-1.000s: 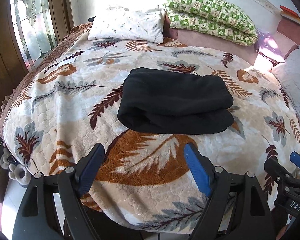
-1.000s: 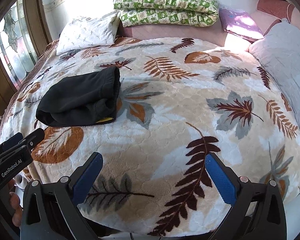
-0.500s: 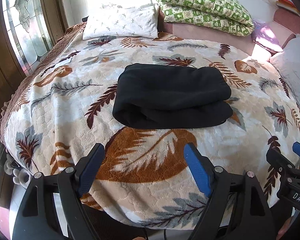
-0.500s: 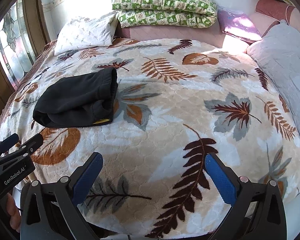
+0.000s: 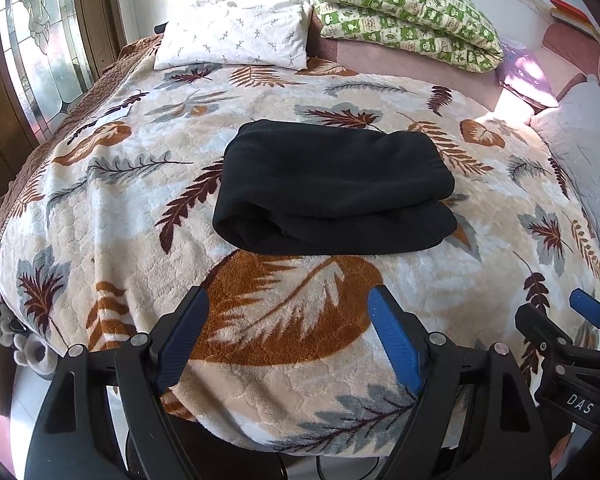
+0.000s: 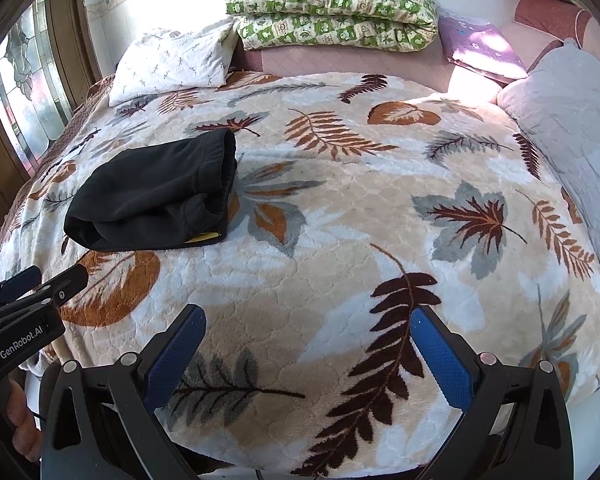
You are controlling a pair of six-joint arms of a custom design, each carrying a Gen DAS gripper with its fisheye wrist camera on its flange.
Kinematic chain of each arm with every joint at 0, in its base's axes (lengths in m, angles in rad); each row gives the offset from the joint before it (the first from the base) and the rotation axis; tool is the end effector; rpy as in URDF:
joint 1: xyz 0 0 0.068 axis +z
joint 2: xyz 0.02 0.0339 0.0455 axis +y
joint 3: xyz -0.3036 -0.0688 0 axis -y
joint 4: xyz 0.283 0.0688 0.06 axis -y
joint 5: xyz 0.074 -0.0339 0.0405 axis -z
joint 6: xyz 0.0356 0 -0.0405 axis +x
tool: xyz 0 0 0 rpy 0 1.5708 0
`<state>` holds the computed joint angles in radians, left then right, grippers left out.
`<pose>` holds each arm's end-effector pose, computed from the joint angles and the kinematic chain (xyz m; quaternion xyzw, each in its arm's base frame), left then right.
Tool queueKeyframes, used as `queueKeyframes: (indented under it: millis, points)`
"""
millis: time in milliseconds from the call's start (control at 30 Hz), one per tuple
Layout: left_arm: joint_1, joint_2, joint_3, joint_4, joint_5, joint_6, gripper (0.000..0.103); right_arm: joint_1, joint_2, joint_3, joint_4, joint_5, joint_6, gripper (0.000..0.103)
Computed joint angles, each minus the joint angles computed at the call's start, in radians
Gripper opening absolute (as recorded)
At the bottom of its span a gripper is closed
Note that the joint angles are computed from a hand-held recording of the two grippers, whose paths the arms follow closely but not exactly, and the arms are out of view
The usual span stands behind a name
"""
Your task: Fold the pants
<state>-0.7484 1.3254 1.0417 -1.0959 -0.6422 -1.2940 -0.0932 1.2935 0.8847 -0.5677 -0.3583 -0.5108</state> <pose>0.2008 -0.1574 0.2858 -0.2835 0.9015 0.0869 0.3152 0.2805 -0.0137 0.2591 -0.2461 0.9096 0.0770 0.3257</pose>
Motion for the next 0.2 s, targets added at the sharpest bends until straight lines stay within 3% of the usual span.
queueKeyframes:
  millis: [200]
  points:
    - [0.018, 0.000, 0.005, 0.008, 0.014, 0.013, 0.082, 0.003, 0.009, 0.001, -0.001, 0.005, 0.002, 0.103]
